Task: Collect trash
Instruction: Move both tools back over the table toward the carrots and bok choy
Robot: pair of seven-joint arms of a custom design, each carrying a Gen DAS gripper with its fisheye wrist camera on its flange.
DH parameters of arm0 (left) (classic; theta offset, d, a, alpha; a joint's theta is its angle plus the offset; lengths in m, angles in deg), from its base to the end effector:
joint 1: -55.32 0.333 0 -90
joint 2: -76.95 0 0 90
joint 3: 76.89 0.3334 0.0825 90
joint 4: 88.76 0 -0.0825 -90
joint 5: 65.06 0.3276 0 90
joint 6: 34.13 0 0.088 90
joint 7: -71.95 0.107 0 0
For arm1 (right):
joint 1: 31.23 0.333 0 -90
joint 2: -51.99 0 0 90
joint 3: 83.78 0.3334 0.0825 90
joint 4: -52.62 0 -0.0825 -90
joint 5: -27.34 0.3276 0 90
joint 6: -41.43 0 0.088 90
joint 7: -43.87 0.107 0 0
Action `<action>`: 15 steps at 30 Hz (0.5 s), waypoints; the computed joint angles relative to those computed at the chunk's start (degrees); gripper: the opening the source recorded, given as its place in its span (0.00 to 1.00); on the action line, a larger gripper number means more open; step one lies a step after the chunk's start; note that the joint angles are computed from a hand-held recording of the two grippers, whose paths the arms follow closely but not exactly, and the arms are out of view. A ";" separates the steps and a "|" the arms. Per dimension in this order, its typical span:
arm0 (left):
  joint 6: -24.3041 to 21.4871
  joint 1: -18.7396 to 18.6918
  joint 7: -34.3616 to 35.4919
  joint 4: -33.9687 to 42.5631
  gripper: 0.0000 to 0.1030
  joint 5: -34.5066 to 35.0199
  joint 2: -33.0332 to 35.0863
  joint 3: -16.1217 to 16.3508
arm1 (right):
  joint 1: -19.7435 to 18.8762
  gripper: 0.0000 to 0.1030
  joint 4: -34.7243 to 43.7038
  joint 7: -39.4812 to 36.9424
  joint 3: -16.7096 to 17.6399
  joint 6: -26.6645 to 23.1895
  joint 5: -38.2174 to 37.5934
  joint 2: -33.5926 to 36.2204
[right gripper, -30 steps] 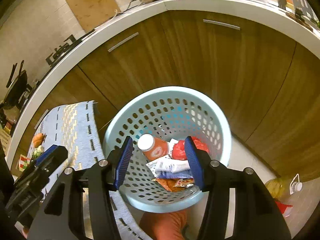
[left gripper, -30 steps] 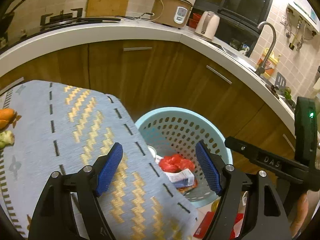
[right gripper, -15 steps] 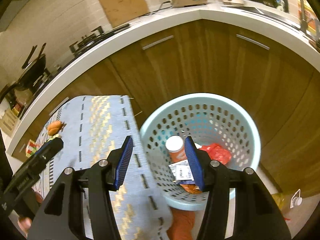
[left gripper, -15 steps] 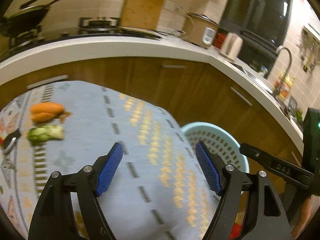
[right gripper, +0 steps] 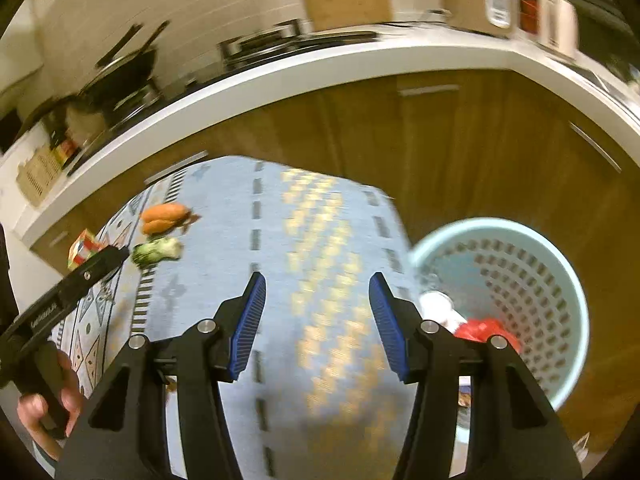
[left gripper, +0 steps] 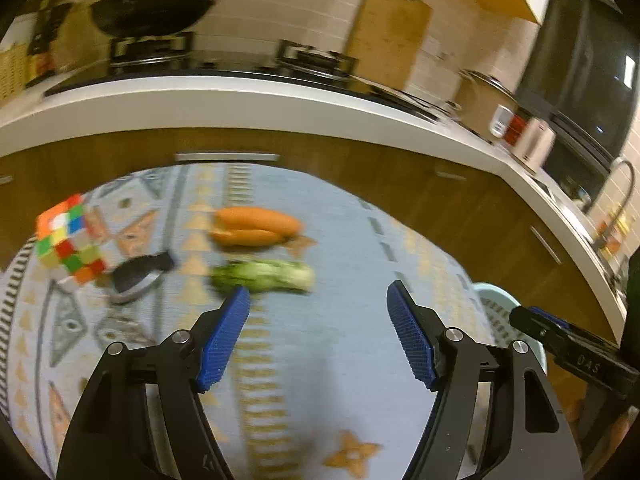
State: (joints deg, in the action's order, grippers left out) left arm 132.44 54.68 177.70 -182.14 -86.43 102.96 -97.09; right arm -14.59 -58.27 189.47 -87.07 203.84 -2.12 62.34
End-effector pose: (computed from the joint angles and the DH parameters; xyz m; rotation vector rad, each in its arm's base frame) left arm 0.6575 -0.1737 0.5070 -1.6409 2.0286 -1.1838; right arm 0.5745 0.1649 0.5184 -1.4592 1.9744 -0.5853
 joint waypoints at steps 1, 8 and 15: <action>0.23 -0.17 -0.78 0.12 0.67 0.32 0.11 0.89 | -0.22 0.49 1.56 -2.11 0.88 -0.28 1.38 1.28; 2.67 -4.37 -10.90 1.15 0.67 9.39 1.79 10.40 | 1.90 0.49 14.69 -13.54 2.32 -5.14 8.46 10.95; 6.22 -5.93 -20.18 0.13 0.67 16.61 3.23 14.50 | 2.08 0.53 27.43 -27.45 4.82 -8.83 16.30 20.22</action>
